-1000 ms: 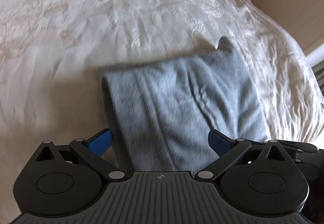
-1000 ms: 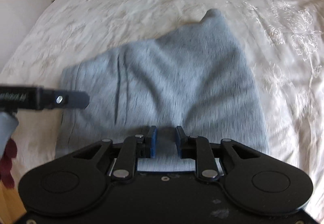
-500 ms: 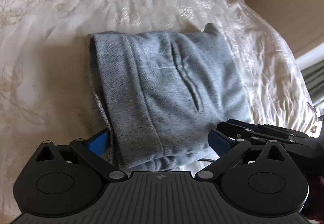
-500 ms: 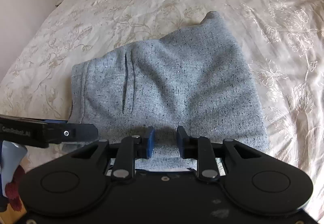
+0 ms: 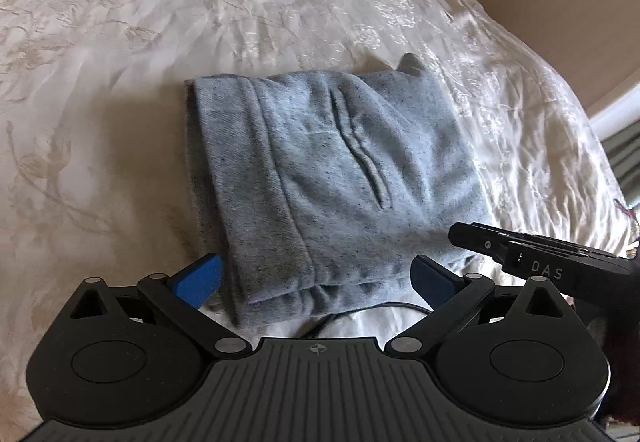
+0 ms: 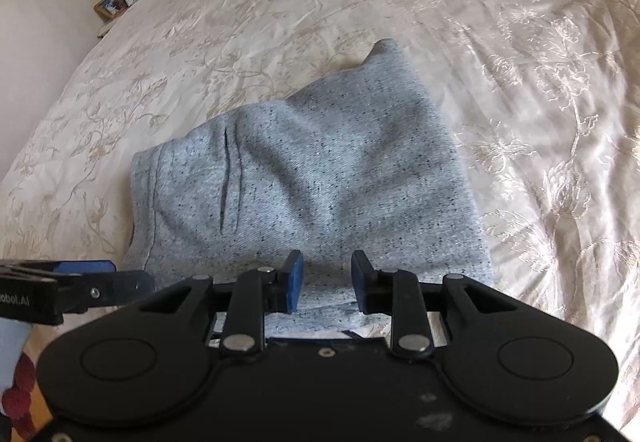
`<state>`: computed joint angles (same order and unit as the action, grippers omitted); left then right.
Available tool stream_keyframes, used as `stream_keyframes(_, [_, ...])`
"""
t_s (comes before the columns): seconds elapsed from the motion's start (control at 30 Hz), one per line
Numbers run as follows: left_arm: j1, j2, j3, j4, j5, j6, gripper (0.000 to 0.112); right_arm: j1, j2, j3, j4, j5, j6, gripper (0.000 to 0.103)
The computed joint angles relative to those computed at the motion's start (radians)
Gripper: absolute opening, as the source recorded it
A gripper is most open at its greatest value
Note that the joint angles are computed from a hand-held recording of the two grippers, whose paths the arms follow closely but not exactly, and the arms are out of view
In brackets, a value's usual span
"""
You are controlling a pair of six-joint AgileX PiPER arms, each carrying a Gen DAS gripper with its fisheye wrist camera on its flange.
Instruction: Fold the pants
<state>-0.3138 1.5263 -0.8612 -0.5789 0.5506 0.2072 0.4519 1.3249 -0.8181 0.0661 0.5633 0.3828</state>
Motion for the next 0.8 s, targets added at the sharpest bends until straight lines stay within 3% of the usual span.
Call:
stream_keyframes(0.23, [0.019, 0.045, 0.014, -0.193, -0.033, 0.124, 0.100, 0.003, -0.043, 0.020, -0.046, 0.017, 0.057, 0.031])
stream_keyframes(0.27, [0.019, 0.046, 0.013, -0.203, -0.041, 0.127, 0.098, 0.006, -0.051, 0.023, -0.056, 0.020, 0.070, 0.032])
stream_keyframes(0.3, [0.017, 0.048, 0.006, -0.195, -0.049, 0.114, 0.086, 0.006, -0.058, 0.027, -0.064, 0.023, 0.078, 0.033])
stream_keyframes(0.37, [-0.002, 0.060, -0.025, -0.109, -0.057, 0.030, 0.079, 0.004, -0.072, 0.035, -0.072, 0.031, 0.087, 0.033])
stream_keyframes(0.57, [-0.043, 0.151, -0.149, 0.091, 0.030, -0.144, 0.079, 0.010, -0.105, 0.056, -0.113, 0.049, 0.153, 0.034])
stream_keyframes(0.63, [-0.067, 0.154, -0.159, 0.164, 0.012, -0.225, 0.076, 0.010, -0.113, 0.060, -0.119, 0.054, 0.170, 0.034])
stream_keyframes(0.7, [-0.100, 0.153, -0.169, 0.282, -0.001, -0.337, 0.037, 0.015, -0.120, 0.063, -0.133, 0.061, 0.190, 0.034])
stream_keyframes(0.77, [-0.102, 0.133, -0.174, 0.312, 0.007, -0.342, 0.013, 0.016, -0.128, 0.064, -0.141, 0.068, 0.201, 0.034])
stream_keyframes(0.8, [-0.090, 0.102, -0.168, 0.272, 0.012, -0.300, 0.013, 0.028, -0.130, 0.062, -0.157, 0.074, 0.226, 0.035])
